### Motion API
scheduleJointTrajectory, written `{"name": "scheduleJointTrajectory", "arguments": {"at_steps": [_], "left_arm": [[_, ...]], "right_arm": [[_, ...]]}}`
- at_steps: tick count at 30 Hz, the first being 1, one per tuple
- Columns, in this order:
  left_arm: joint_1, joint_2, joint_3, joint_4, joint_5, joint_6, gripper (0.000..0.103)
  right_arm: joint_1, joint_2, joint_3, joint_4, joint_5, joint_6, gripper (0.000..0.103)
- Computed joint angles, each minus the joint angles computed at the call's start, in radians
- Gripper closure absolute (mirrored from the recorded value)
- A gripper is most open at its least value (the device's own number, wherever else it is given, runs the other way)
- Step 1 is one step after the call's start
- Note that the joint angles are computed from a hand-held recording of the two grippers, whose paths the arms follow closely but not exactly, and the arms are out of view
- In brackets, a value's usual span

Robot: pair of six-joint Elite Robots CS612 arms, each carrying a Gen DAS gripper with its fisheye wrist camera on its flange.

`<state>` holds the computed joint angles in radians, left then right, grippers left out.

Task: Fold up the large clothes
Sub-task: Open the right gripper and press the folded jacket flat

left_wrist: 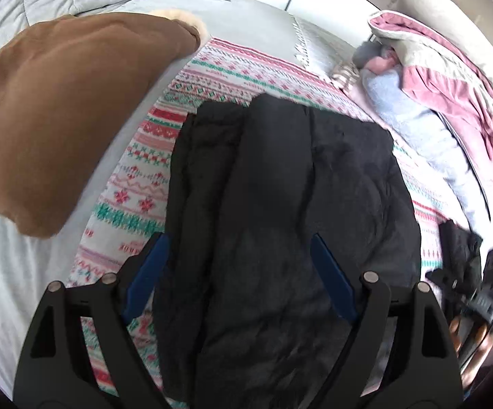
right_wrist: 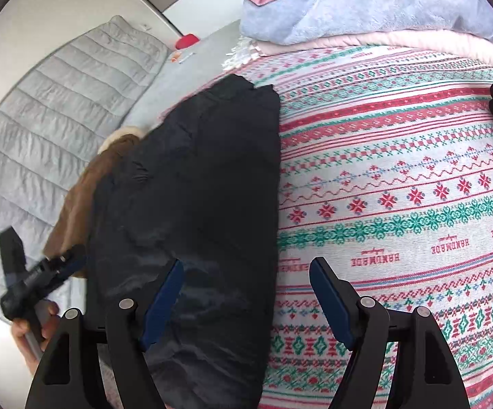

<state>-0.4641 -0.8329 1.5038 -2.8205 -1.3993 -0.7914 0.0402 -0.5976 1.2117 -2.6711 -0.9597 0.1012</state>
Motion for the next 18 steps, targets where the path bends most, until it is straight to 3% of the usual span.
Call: {"name": "scheduleJointTrajectory", "arguments": {"at_steps": [5, 11, 18], "left_arm": [[-0.004, -0.029, 0.055, -0.013, 0.016, -0.018, 0.018], [0.002, -0.030, 0.093, -0.074, -0.114, -0.006, 0.018], [0.001, -0.019, 0.104, -0.067, -0.110, -0.022, 0.012]], "right_arm": [[-0.011, -0.019, 0.029, -0.022, 0.039, 0.011, 0.025], [-0.006, -0.014, 0.022, 0.023, 0.064, 0.000, 0.025], [-0.003, 0.009, -0.005, 0.053, 0.099, 0.034, 0.025]]}}
